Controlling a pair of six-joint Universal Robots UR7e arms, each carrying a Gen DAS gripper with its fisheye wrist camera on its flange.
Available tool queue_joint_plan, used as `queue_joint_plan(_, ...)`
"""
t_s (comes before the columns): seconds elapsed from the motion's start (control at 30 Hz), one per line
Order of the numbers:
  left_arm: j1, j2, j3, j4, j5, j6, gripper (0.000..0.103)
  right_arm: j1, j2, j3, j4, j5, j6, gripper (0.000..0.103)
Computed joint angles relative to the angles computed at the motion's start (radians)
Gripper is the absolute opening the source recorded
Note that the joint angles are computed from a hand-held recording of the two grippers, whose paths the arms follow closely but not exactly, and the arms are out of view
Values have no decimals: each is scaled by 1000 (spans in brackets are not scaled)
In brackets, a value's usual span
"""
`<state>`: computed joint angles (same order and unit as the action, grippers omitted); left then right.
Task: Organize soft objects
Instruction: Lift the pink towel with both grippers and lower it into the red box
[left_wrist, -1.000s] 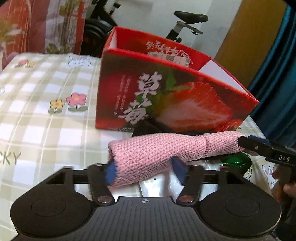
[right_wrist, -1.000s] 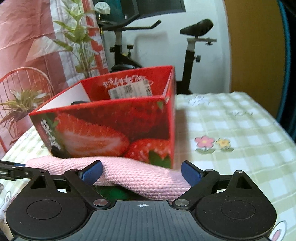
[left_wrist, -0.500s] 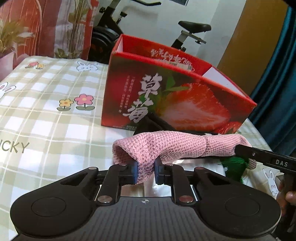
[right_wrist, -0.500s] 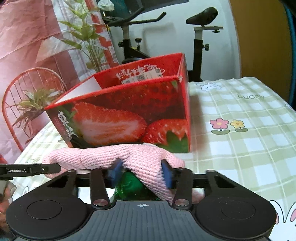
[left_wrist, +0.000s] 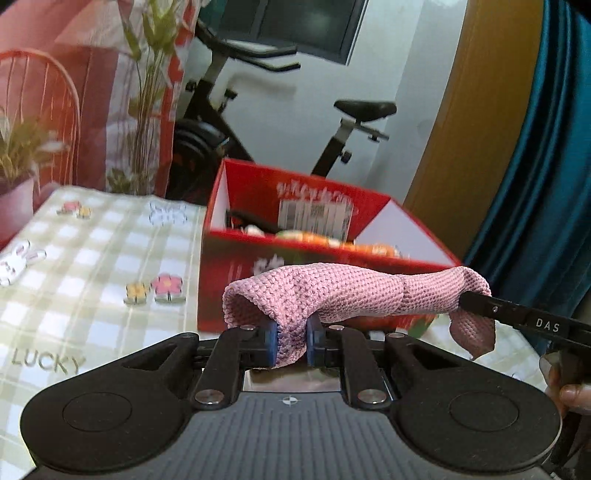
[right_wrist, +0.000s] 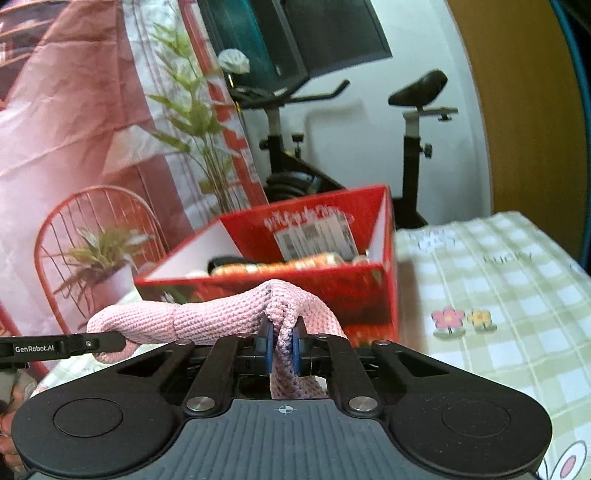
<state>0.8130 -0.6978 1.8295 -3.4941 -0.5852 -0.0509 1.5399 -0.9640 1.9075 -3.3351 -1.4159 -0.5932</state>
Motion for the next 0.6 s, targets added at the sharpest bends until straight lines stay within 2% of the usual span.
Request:
queue_joint_plan(0.2,-6,-11,-56,47,16,16,16,33,3,-39,-1,12,14,9)
queue_joint_plan(0.6,53,10,-235,133,-56,61,16,88,80,-209,34,-30,8,9)
